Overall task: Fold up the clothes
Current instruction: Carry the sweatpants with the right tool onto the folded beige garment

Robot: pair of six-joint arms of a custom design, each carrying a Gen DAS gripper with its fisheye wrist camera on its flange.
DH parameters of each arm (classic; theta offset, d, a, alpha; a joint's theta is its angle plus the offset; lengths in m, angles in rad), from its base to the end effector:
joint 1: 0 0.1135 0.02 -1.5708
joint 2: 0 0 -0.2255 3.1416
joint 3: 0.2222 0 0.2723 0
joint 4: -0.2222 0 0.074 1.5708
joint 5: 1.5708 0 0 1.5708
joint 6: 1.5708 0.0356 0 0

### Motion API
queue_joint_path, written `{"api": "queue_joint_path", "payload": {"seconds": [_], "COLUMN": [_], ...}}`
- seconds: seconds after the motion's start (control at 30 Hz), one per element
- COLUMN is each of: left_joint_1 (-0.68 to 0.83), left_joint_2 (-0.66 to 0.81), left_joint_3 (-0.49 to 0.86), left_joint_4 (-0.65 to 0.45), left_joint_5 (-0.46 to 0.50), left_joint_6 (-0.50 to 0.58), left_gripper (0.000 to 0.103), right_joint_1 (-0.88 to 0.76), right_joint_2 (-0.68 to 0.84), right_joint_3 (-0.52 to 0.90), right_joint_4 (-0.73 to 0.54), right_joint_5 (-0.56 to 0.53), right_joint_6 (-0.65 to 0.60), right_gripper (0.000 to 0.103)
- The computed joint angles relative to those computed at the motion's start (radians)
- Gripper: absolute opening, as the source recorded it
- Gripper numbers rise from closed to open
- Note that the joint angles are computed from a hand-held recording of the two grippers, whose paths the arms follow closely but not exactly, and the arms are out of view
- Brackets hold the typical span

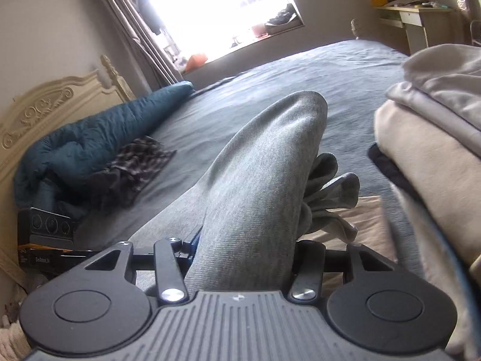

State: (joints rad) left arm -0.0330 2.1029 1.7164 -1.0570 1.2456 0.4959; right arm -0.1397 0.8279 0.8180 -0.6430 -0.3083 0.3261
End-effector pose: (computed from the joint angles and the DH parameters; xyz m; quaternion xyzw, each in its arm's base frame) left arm 0.4125 -0.0474 0.1786 0.2477 0.7727 -0.5548 0.1838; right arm 0.2187 -0.0199 0.2714 0.1383 0.8777 0.1778 0.4230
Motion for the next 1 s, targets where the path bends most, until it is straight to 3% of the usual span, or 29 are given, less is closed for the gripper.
{"api": "queue_joint_path", "payload": {"seconds": [0.27,0.37,0.5,0.7,0.77,0.83,0.93,1.0], "left_joint_1": [-0.047,-0.050,-0.051,-0.017,0.030,0.076,0.089,0.047], "left_joint_2": [0.032,-0.014,-0.031,-0.086,-0.137,-0.179,-0.204,-0.191], "left_joint_3": [-0.093,-0.161,-0.185,-0.268,-0.314,-0.357,-0.343,-0.285], "left_joint_4": [0.078,0.127,0.166,0.274,0.287,0.376,0.471,0.474], "left_joint_5": [-0.061,-0.077,-0.096,-0.101,-0.094,-0.078,-0.084,-0.112], "left_joint_6": [0.014,0.038,0.031,-0.035,-0.030,-0.099,-0.219,-0.258], "left_gripper": [0.071,0.071,0.074,0.083,0.085,0.085,0.086,0.086], "right_joint_1": [-0.097,-0.114,-0.048,0.203,0.353,0.510,0.583,0.532], "right_joint_2": [0.042,0.048,-0.026,-0.266,-0.347,-0.395,-0.396,-0.347], "right_joint_3": [-0.101,-0.133,-0.153,-0.155,-0.161,-0.159,-0.163,-0.171], "right_joint_4": [0.034,0.038,-0.045,-0.211,-0.237,-0.250,-0.154,-0.033], "right_joint_5": [-0.045,-0.028,0.147,0.537,0.728,0.921,0.995,0.919], "right_joint_6": [-0.110,-0.129,-0.116,-0.092,-0.077,-0.068,-0.107,-0.163], "right_gripper": [0.054,0.062,0.080,0.081,0.081,0.078,0.068,0.061]}}
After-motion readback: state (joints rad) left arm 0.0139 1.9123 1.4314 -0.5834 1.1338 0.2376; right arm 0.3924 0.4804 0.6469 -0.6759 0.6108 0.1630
